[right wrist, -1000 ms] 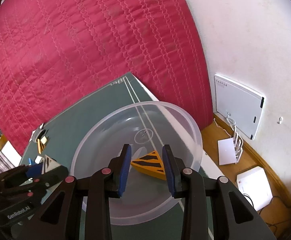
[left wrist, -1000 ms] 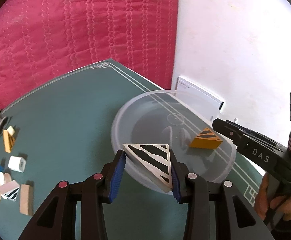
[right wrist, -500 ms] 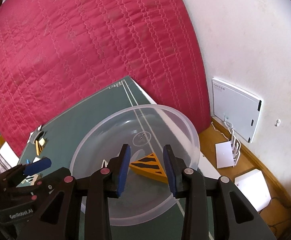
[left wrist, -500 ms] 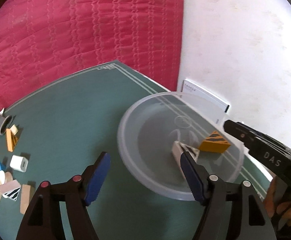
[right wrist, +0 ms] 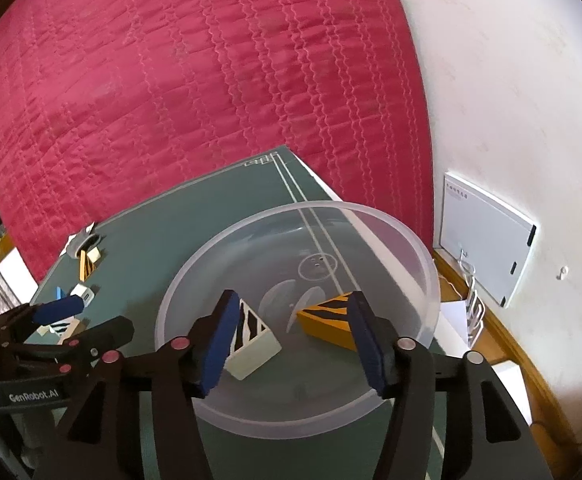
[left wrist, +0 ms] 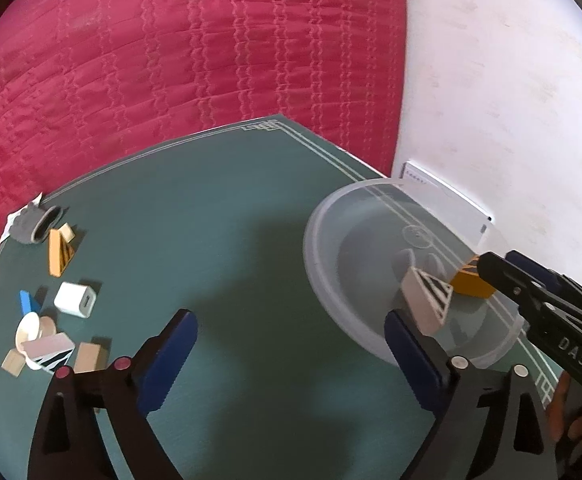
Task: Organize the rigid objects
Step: 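Move the left tool back over the table toward the pink cube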
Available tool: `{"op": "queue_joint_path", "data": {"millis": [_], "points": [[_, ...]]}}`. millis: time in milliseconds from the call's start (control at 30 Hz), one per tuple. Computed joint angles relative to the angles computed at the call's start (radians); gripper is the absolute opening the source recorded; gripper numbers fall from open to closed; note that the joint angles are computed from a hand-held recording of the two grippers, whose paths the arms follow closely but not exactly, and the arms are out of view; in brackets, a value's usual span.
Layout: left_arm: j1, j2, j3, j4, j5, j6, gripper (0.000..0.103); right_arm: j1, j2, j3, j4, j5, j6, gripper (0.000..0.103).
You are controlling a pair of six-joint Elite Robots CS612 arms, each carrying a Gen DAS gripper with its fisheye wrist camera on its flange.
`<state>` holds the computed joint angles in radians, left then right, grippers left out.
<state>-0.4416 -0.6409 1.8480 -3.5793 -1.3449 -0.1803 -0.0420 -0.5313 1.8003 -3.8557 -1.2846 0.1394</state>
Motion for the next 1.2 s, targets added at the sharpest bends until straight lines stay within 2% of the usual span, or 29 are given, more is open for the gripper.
{"op": "queue_joint_path", "data": {"millis": [433, 700, 967, 1033, 1200], "points": [[0.034, -0.006, 0.038, -0.02, 0.089, -0.064, 0.1, 0.024, 0.003, 0.007, 0.003, 0.046, -0.104, 0.067], [0.062, -0.007, 0.059, -0.023, 0.134, -0.091, 0.1, 0.044, -0.002, 0.024, 0.022, 0.109, -0.2, 0.069], [0.112, -0.012, 0.079, -0.02, 0.194, -0.148, 0.1, 0.069, -0.007, 0.035, 0.078, 0.151, -0.292, 0.07], [0.126, -0.012, 0.08, -0.019, 0.206, -0.163, 0.1, 0.074, -0.006, 0.041, 0.063, 0.147, -0.307, 0.074], [0.153, -0.004, 0.076, -0.012, 0.226, -0.187, 0.1, 0.082, -0.008, 0.046, 0.077, 0.17, -0.333, 0.074]]}}
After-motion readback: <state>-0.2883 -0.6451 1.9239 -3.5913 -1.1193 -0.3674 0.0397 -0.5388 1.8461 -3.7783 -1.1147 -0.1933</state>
